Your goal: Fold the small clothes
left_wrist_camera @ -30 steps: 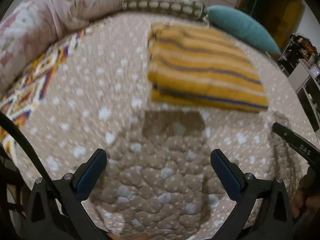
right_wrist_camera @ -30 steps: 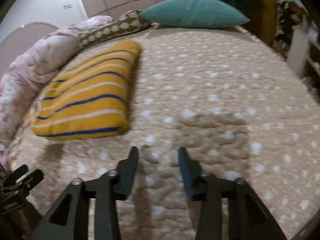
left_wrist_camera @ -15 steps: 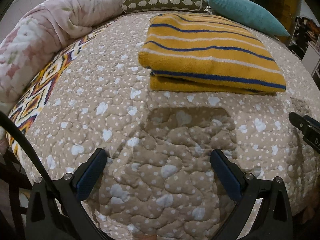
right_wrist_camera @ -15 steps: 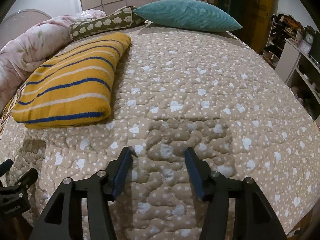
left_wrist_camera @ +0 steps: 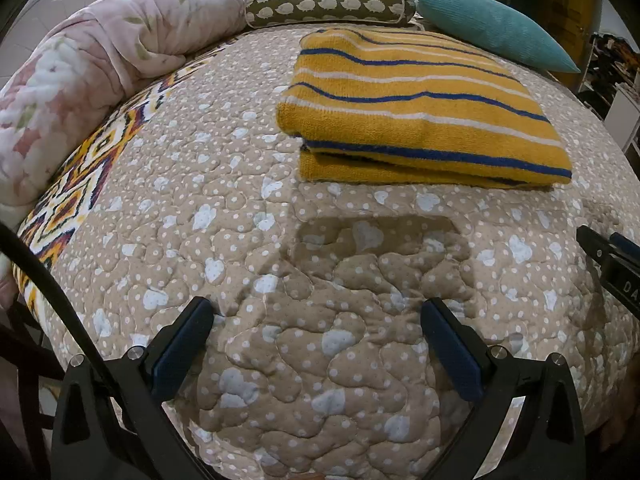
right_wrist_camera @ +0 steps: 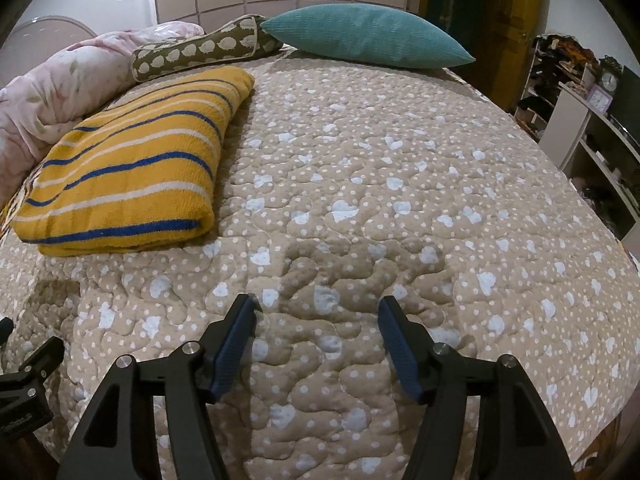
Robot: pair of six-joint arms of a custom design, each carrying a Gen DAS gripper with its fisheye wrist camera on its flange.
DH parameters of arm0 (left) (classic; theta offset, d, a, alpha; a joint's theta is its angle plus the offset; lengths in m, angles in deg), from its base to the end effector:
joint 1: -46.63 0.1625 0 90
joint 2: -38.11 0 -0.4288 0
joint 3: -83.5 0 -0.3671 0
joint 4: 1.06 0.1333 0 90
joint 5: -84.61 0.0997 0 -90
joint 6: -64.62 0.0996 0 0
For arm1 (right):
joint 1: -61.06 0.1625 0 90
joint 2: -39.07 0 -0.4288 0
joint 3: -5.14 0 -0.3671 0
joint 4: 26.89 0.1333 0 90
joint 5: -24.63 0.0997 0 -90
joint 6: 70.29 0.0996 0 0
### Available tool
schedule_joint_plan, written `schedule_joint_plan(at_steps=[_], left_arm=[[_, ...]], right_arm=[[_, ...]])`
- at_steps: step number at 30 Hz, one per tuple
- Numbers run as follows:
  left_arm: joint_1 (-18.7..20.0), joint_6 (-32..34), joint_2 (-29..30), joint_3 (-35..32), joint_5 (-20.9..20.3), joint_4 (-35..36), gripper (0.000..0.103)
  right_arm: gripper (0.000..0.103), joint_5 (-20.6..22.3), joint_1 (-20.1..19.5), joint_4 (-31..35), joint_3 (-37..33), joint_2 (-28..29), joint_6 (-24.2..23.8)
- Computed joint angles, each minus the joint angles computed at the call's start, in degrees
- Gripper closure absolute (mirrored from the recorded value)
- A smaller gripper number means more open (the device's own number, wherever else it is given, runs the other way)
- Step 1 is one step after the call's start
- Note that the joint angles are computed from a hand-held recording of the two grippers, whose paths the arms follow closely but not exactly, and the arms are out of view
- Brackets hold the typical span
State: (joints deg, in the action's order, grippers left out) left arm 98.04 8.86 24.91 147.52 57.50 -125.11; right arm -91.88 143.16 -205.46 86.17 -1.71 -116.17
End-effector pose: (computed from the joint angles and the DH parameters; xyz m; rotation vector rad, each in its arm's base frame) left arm -0.2829 -0.7104 -0.0964 -0.1260 2.0991 -0.7294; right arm -0.0134 -0.7430 0.2206 0.5146 -2.2363 0.6699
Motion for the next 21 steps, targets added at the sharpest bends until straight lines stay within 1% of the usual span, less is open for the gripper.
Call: schedule_joint_plan(at_steps=[3,7,21], left_arm=[[0.0,-0.8,0.2,-0.6,0.0,1.1,0.000],[0.0,-0.6,0.2,-0.5,0.0,0.9,0.000],[0.1,-0.3,0.1,-0.2,0.1,0.5,0.000]], right_arm=[[0.031,-0.2,0.0,-0.3,0.2,-0.1,0.1],[0.029,-0.2,0.0,-0.5,0.1,0.0,0.0],[0.027,-0.2,-0.2,-1.6,0.3,0.1,-0.5]])
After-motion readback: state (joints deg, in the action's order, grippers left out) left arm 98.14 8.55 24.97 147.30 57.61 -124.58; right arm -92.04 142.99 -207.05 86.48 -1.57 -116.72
